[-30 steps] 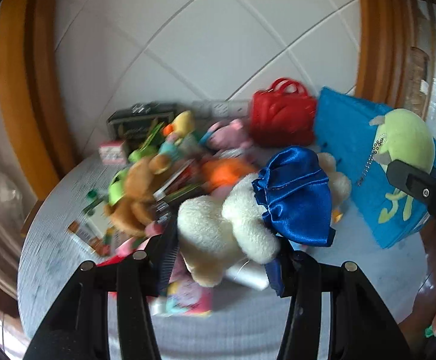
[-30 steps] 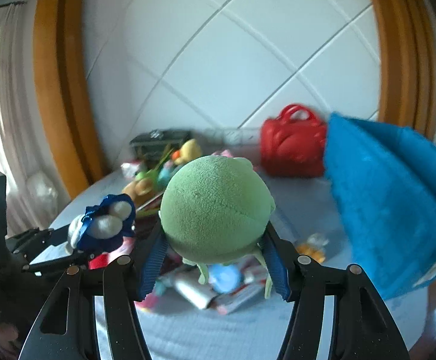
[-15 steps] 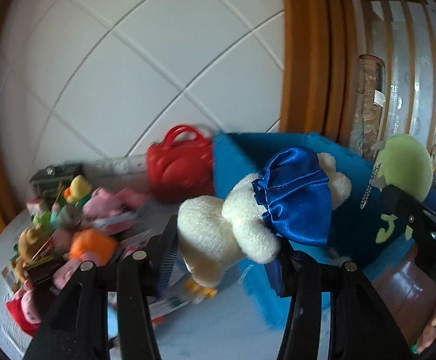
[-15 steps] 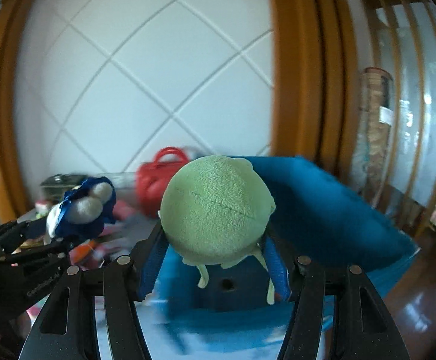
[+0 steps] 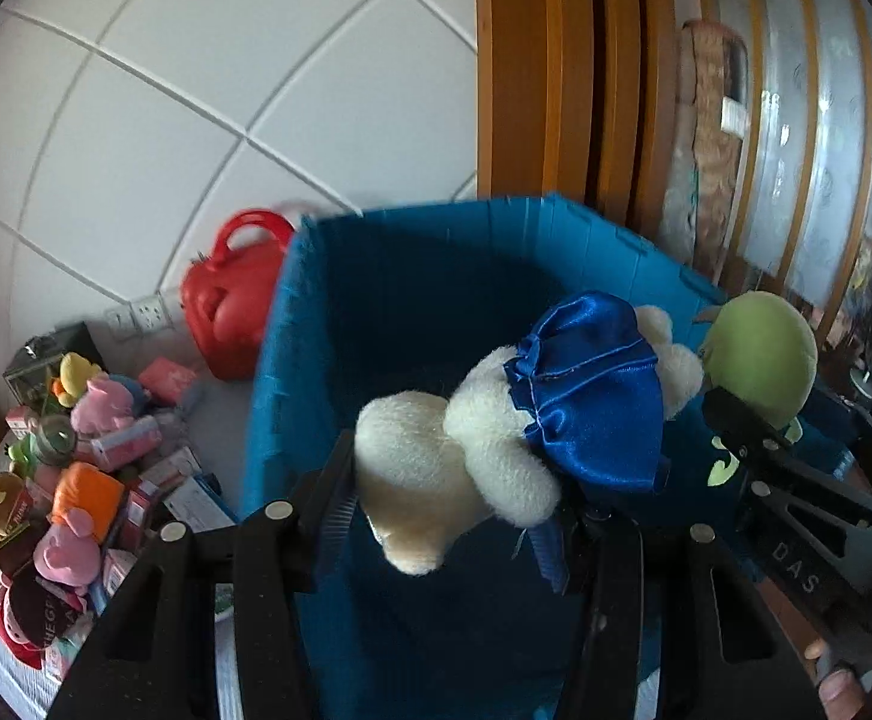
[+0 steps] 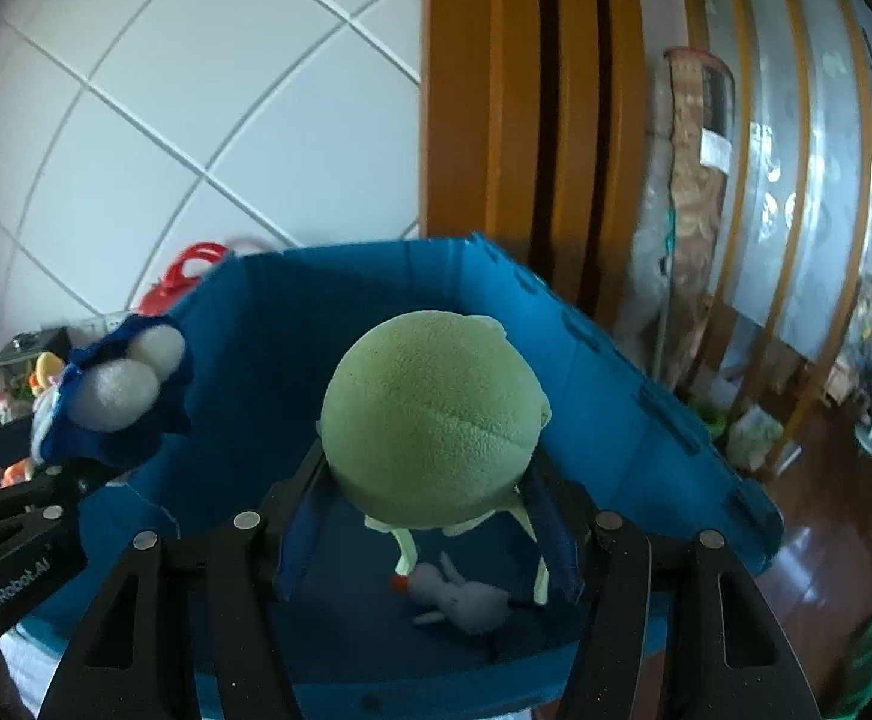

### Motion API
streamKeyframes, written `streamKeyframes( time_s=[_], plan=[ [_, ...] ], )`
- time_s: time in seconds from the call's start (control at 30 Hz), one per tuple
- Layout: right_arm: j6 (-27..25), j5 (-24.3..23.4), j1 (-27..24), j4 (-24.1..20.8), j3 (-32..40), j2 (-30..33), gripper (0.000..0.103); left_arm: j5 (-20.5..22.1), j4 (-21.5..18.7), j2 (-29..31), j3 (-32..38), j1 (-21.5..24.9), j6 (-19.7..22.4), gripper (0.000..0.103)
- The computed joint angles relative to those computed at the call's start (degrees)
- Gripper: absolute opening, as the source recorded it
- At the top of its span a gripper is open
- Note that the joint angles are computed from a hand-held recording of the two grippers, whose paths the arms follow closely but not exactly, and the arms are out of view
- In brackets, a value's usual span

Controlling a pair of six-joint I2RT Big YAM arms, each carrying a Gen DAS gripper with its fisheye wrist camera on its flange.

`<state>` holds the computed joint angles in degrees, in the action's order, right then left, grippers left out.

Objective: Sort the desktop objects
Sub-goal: 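Carry the bear with the left tool while the right tool carries the frog over the crate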

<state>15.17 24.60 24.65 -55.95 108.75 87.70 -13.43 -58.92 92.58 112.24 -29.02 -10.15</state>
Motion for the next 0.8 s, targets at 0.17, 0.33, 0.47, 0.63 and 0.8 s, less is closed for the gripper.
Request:
streamKeyframes(
  time_s=[0.17,0.33,0.47,0.63,0.8],
  plan=[
    [-1.4,-1.6,-2.6,-2.9,3.1,2.6,0.061,-0.3,-7.7,6.2,8.5,-0.9,-1.4,0.050],
    [-3.2,-3.4,-4.5,-9.4,8.7,6.7,0.061,3.4,-15.6,12.1,16.4,-0.6,-2.4,0.050],
    [-4.6,-4.1,-5.5,-11.0,9.4,7.9,0.062,2.2,-17.2,13.9,18.7,-1.0,-2.8,0.050],
    [-4.9,-4.4,-6.5,-12.0,9.6,8.4,0.062,2.8,-19.1,15.5,21.2,-1.4,-3.6,0.051],
    [-4.8,-5.1,-7.5,-13.0,9.5,8.3,0.062,3.4,-21.6,17.3,23.5,-1.9,-3.9,0.051]
  ],
)
